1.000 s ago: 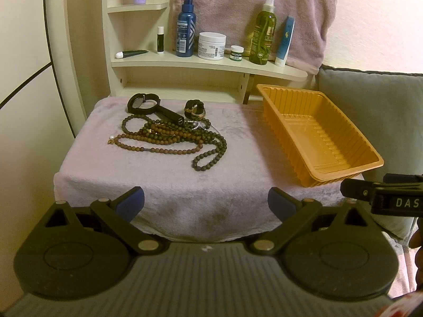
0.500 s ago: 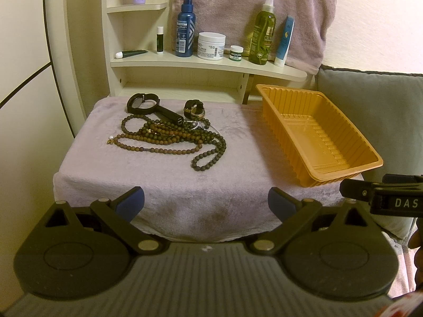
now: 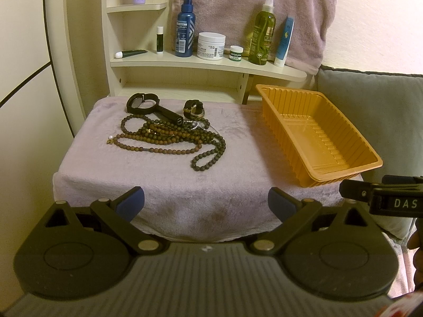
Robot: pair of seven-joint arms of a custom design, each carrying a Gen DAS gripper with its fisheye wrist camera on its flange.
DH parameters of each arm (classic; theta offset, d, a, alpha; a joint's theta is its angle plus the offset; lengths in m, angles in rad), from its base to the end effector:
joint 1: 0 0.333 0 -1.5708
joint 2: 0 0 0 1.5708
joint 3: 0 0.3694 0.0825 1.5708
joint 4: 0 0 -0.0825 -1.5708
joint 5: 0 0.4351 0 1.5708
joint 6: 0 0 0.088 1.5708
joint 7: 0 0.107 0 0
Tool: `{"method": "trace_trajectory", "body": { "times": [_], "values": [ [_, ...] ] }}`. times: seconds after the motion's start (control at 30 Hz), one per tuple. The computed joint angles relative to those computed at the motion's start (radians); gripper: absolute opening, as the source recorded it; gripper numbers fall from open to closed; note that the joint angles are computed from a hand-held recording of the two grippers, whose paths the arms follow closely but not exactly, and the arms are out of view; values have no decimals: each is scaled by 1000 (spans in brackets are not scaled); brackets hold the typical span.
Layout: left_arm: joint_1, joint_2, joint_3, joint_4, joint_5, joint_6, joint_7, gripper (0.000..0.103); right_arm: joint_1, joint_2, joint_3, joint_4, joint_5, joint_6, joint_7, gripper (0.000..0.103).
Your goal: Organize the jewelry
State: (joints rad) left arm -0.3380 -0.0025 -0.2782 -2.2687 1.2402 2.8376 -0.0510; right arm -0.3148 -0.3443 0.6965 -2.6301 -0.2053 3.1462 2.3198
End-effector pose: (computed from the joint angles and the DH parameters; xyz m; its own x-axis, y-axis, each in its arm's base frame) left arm 0.4432 -0.3741 0.4177 -0.1371 -0.9871 0.0823 -0.6898 0.0355 -0.7231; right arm 0.4387 0.2058 0.4383 -0.0277 -0.9847 -0.1720 -0.6979 0.1422 -0.7019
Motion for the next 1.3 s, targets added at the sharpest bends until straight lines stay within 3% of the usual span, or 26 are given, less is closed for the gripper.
{"method": "trace_trajectory", "body": {
  "times": [0.17, 0.23, 0.57, 0.87, 0.93, 0.97, 1.07, 1.17, 1.3],
  "values": [
    [0, 0, 1, 0, 2, 0, -4, 99, -11, -12, 15, -8, 0, 3, 16, 103],
    [-1, 1, 0, 2, 8, 0, -14, 99, -73, -26, 75, -11, -2, 18, 46, 103],
    [14, 22, 19, 28, 117, 45, -125, 98, -262, -135, 210, -56, 54, 31, 79, 103],
    [7, 89, 39, 91, 144, 53, -119, 98, -453, -157, 322, -104, 121, 143, 23, 102],
    [1, 102, 43, 103, 144, 49, -115, 98, -493, -148, 346, -110, 143, 178, 1, 92],
    [-2, 111, 45, 111, 144, 50, -113, 98, -512, -135, 355, -111, 150, 198, -14, 82],
    [-9, 130, 54, 129, 146, 59, -116, 98, -571, -73, 386, -107, 173, 255, -61, 77],
    [-16, 147, 61, 146, 128, 60, -100, 98, -661, -24, 453, -90, 198, 292, -114, 66],
    [-28, 170, 70, 168, 96, 53, -71, 98, -738, 87, 498, -62, 210, 332, -202, 51]
  ]
}}
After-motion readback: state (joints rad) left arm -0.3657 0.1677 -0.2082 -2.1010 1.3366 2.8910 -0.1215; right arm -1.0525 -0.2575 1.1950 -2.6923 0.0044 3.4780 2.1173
